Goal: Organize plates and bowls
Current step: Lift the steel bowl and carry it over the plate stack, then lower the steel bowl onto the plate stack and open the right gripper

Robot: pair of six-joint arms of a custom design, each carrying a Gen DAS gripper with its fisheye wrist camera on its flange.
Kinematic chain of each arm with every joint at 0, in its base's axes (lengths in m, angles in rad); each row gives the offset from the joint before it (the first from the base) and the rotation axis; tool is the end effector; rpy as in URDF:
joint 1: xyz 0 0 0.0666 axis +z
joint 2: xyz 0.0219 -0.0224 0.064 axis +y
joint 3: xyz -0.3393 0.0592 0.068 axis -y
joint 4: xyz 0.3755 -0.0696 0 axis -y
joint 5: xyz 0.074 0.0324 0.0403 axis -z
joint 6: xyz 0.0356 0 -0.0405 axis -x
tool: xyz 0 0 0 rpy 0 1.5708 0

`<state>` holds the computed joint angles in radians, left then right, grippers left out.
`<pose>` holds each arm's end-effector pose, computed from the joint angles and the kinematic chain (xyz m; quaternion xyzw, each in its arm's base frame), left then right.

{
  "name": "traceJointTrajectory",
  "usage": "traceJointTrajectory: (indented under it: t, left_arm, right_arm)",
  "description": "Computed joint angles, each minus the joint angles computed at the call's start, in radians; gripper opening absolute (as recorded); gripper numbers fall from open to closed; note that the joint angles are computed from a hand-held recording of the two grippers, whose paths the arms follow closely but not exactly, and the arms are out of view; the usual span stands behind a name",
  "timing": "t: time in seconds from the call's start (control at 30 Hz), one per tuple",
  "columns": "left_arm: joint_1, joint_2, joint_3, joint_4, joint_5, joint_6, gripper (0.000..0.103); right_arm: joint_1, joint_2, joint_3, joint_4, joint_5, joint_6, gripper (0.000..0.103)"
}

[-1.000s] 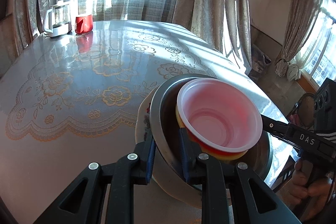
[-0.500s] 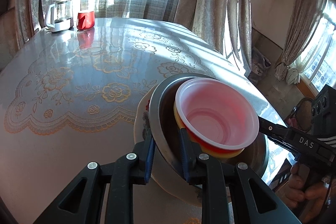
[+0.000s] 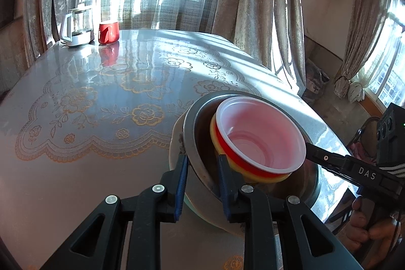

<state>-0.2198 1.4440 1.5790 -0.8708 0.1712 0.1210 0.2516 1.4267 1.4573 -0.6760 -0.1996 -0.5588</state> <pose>0.4858 -0.1152 0.4530 0.0796 0.9079 -0.1455 0.3849 0.4852 0.1316 0.4220 0.0923 0.8867 0.2570 0.3730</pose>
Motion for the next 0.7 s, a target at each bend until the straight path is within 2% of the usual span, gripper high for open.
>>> traceJointTrajectory:
  t: [0.1,0.23,0.33,0.7]
  left_arm:
    - [-0.001,-0.003,-0.003,0.004,-0.007,-0.007,0.025]
    - [0.0,-0.002,-0.004,0.005,-0.007,-0.007,0.025]
    - [-0.001,-0.002,-0.003,0.004,-0.008,-0.004,0.025]
    - [-0.003,-0.011,-0.009,0.005,-0.018,0.003,0.025]
  right_arm:
    - [0.004,0.003,0.0,-0.002,0.001,0.006,0.027]
    - [0.014,0.003,0.001,-0.001,0.026,0.026,0.018]
    - [0.022,0.004,0.006,-0.01,0.052,0.042,0.018]
    - [0.022,0.001,0.002,-0.008,0.051,0.04,0.018]
